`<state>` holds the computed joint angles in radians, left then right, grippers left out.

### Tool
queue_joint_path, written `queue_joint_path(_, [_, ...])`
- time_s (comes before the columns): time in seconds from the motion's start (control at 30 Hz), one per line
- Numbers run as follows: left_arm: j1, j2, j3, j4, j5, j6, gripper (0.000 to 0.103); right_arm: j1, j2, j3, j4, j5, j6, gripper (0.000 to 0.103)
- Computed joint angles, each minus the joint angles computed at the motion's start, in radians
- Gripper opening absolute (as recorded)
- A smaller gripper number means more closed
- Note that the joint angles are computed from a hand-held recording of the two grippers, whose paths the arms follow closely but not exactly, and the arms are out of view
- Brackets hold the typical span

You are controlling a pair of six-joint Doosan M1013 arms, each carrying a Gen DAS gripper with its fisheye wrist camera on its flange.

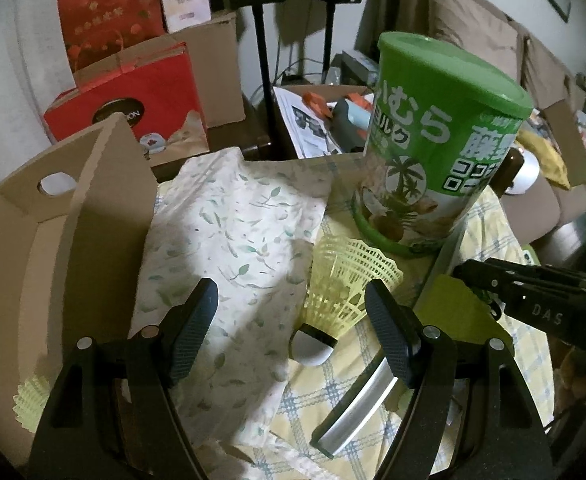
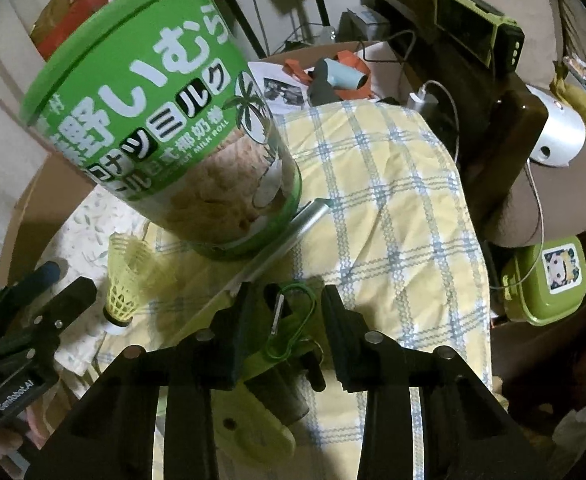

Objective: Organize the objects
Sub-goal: 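Grasp the second yellow shuttlecock with the left tool while the right tool reaches the green carabiner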

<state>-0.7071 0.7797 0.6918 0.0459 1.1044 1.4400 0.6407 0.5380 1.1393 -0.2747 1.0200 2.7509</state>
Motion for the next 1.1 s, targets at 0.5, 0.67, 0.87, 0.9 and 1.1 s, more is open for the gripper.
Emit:
queue_joint_path(0.5, [-0.016,0.059,-0.091,0.001,0.083,0.052,0.071,-0.001,0.008,0.007,-0.013,-0.013,0.003,0.021])
queue_joint_path(0.67, [-0.015,0.076,-0.124,-0.02,0.119,0.084,0.071,0.002,-0.007,0.029,-0.04,-0.042,0.031,0.021])
queue_joint_path(0.87, [-0.018,0.087,-0.138,-0.027,0.138,0.103,0.065,0.006,-0.022,0.04,-0.06,-0.054,0.041,0.021])
queue_joint_path(0.9, [-0.02,0.087,-0.135,-0.025,0.14,0.111,0.053,0.007,-0.023,0.04,-0.064,-0.054,0.041,0.021])
queue_joint_path(1.1, [-0.027,0.073,-0.108,-0.011,0.126,0.095,0.036,0.025,-0.032,0.034,-0.101,-0.043,0.048,0.021])
